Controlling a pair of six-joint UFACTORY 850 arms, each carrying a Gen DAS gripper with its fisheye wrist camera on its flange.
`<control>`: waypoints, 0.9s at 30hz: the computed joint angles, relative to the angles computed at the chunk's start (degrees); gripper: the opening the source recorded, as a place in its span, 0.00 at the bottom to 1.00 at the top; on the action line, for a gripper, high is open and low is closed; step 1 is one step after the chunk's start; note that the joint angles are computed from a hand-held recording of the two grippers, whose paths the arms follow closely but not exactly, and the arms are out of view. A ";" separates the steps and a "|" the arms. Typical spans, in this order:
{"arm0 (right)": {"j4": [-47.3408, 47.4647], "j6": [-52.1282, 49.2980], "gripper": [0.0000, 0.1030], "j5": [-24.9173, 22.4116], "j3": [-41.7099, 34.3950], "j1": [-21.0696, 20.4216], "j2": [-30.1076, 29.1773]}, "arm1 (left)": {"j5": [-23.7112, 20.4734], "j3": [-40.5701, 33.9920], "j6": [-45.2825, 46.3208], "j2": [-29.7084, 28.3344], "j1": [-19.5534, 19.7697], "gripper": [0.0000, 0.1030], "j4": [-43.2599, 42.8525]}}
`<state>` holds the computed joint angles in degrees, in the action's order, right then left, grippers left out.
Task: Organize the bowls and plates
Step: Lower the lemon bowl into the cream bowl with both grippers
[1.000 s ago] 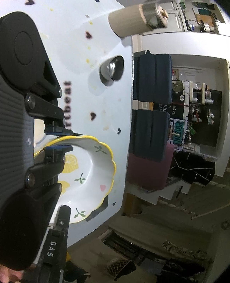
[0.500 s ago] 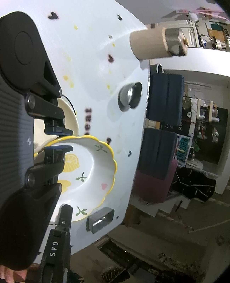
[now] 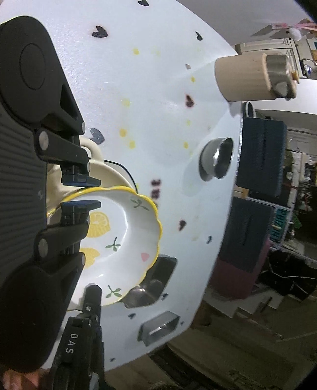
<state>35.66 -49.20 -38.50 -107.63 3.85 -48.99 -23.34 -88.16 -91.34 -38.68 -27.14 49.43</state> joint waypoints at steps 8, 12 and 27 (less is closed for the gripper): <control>-6.20 5.15 0.11 -0.90 -2.46 0.93 -1.85 | -0.75 -2.46 8.69 -2.07 0.53 0.11 -7.72; -7.97 6.49 0.11 -1.07 -2.48 1.12 -2.06 | -1.58 -3.69 11.45 -3.05 0.70 0.11 -10.24; -3.27 -2.30 0.00 -4.78 -1.77 1.66 -1.27 | -3.50 -7.45 20.67 -6.14 0.86 0.07 -16.29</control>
<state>32.38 -51.49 -43.28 -109.40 5.51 -50.26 -26.84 -95.61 -70.68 -44.82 -26.28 33.15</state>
